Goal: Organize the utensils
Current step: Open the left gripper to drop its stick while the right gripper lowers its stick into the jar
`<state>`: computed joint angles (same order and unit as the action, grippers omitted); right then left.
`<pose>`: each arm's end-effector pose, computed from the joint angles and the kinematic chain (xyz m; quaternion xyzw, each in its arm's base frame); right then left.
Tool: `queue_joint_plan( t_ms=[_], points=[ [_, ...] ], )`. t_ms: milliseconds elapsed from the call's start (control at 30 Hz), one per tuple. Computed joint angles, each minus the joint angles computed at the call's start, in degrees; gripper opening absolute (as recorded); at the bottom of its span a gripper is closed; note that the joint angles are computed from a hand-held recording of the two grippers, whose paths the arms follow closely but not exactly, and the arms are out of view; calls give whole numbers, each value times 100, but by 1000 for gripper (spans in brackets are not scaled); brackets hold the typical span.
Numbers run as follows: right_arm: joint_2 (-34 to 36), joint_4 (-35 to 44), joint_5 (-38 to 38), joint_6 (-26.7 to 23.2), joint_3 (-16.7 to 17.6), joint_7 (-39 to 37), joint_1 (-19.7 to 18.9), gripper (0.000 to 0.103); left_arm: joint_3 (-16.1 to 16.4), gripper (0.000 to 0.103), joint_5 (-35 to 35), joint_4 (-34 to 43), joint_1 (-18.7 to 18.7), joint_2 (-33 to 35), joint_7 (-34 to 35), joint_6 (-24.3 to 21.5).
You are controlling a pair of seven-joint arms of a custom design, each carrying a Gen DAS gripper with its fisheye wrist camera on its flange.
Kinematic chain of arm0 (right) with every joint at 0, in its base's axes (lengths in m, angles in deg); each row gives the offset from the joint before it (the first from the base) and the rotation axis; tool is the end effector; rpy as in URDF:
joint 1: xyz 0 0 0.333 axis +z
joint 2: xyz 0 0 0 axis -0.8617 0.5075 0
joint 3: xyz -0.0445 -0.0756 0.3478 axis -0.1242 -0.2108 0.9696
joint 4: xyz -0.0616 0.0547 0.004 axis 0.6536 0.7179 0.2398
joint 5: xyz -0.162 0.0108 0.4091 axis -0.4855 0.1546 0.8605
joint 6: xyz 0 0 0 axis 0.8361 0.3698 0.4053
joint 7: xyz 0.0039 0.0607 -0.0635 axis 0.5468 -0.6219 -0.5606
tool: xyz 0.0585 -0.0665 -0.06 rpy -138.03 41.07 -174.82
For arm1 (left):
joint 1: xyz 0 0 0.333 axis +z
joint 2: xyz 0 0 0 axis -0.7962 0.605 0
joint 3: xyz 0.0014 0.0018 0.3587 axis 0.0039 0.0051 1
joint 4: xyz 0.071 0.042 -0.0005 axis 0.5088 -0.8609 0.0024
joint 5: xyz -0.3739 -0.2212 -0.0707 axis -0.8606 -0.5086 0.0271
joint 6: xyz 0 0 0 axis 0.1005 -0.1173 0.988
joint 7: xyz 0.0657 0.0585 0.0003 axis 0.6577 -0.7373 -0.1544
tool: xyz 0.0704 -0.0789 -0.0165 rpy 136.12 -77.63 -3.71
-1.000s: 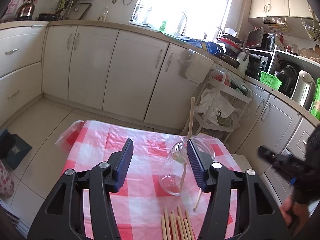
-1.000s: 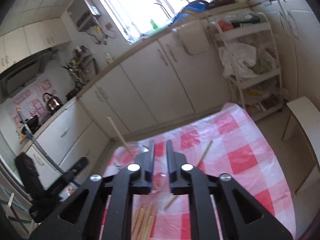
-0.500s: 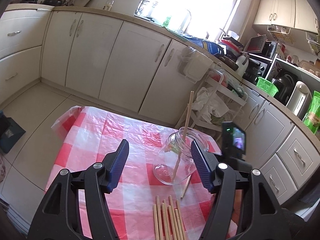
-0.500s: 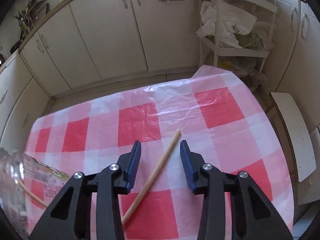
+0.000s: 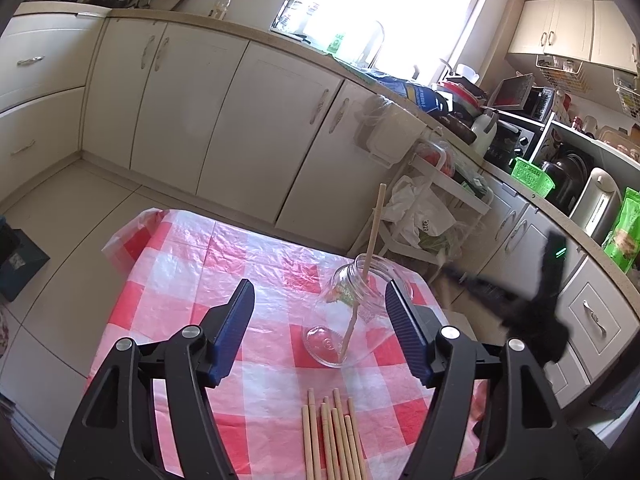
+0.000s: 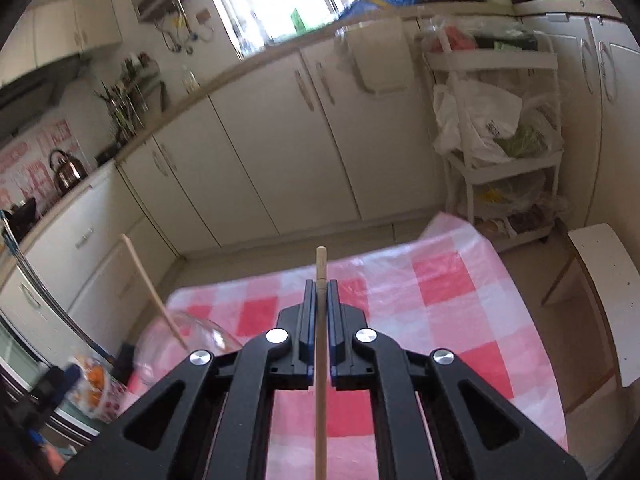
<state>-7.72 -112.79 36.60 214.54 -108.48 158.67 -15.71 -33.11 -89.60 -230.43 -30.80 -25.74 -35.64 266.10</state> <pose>0.4975 0.0798 0.5343 -0.5929 0.6399 -0.1754 0.4563 0.4175 -0.3124 0.5258 -0.6560 0.5432 -0.4882 0.1907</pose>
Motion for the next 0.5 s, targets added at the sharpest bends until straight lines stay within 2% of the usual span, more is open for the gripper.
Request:
queue_joint_plan(
  t_ms=[33, 67, 167, 267, 300, 333, 400, 500],
  points=[
    [-173, -9, 103, 382, -328, -145, 481, 6, -1, 65, 2, -4, -4, -5, -1, -20],
    [-253, -2, 42, 760, -481, -111, 761, 6, 3, 65, 6, -3, -13, -9, -8, -41],
    [-55, 232, -176, 1657, -563, 154, 1139, 6, 35, 66, 26, -14, -46, -21, -37, -58],
    [431, 670, -513, 2117, -920, 638, 1576, 6, 50, 66, 28, -46, -54, -43, -71, -24],
    [604, 812, -716, 2203, -1152, 900, 1793, 6, 57, 66, 14, -65, -62, -54, -88, -12],
    [796, 933, -807, 2259, -1253, 1114, 1873, 6, 70, 66, -3, -82, -76, -52, -102, 6],
    [1078, 1070, -877, 2354, -1245, 1426, 1840, 6, 126, 66, -42, -113, -124, -20, -109, 50],
    [1450, 1198, -623, 2381, -929, 1428, 1560, 6, 195, 67, -112, -141, -187, 20, -84, 102]
  ],
)
